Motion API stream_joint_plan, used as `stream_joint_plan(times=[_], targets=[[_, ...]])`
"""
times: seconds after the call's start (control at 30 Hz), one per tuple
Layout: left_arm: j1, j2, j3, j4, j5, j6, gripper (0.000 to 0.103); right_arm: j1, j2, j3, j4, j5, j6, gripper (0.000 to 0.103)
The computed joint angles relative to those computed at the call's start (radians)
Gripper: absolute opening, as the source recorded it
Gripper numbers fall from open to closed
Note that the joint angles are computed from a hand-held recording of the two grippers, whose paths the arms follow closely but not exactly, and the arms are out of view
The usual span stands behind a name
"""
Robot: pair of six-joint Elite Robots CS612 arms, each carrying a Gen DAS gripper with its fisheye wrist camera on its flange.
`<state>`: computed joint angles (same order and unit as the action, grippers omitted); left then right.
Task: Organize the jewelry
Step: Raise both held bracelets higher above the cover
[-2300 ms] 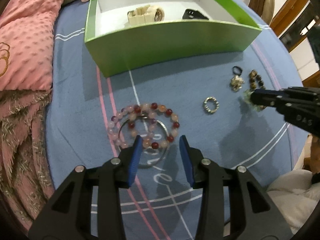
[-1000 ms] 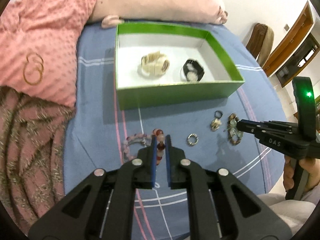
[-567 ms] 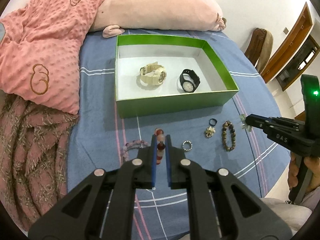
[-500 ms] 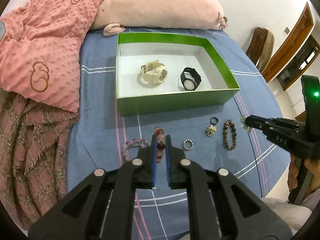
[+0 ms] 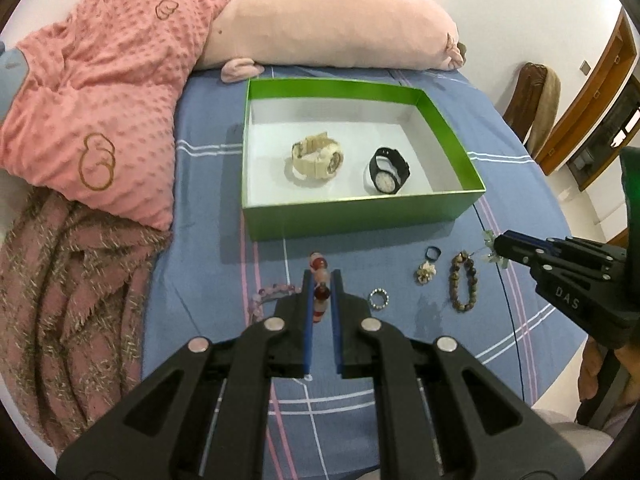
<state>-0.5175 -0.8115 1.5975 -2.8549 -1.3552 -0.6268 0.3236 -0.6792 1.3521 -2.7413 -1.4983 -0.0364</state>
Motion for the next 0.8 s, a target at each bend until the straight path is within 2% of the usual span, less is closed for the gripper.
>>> stream_joint_plan(times=[0.8], targets=[[-0.006, 0.02, -0.029, 0.033, -0.034, 0.015, 0.008, 0.017, 0.01, -0.011, 0.041, 0.014, -0.031, 0.007]])
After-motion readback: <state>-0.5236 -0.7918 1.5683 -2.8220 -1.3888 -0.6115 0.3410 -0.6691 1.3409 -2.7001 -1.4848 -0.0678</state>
